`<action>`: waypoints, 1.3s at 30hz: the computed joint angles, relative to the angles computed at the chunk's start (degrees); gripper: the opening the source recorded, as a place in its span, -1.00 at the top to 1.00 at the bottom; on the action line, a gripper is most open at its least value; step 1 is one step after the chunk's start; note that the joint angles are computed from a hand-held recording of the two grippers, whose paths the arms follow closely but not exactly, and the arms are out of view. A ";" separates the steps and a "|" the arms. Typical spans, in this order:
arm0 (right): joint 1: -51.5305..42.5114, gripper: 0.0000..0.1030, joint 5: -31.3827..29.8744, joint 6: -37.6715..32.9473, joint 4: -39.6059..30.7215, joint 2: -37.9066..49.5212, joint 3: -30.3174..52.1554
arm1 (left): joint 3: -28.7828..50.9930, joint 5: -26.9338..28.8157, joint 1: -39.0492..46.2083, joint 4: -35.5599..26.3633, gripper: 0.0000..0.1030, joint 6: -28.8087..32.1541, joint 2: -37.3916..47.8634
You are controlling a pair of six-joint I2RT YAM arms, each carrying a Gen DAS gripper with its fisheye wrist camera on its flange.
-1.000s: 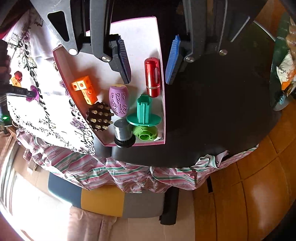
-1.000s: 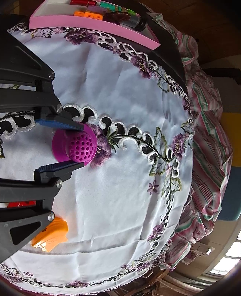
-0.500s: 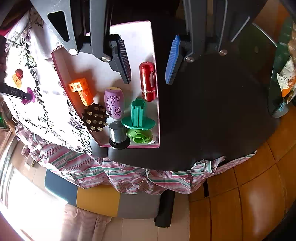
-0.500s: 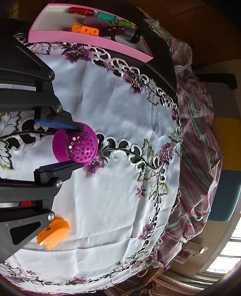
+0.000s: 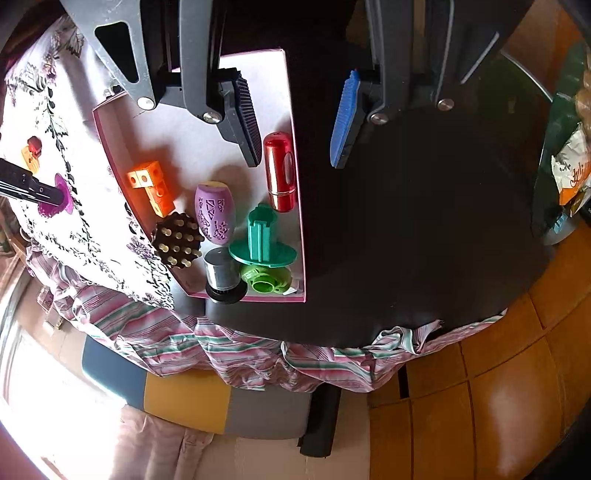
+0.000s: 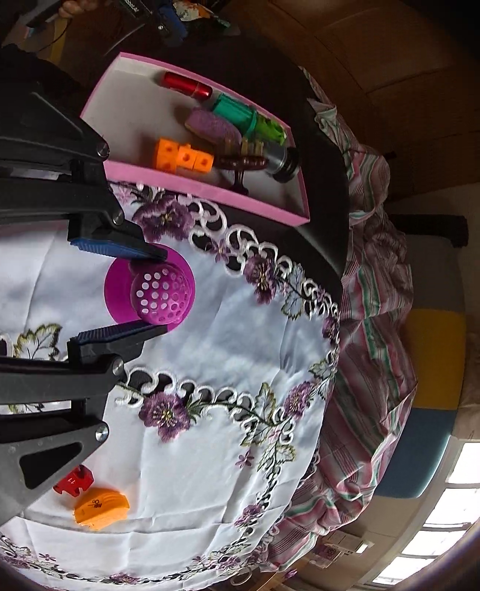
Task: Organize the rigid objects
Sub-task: 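Carry the magenta suction-cup toy into the tray and release it with the right tool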
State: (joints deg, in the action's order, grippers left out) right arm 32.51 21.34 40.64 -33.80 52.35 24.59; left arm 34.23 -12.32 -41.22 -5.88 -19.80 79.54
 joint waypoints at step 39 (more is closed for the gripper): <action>14.61 0.35 -6.92 0.85 24.78 54.30 28.65 | -6.03 3.08 10.49 2.59 0.23 1.57 -2.00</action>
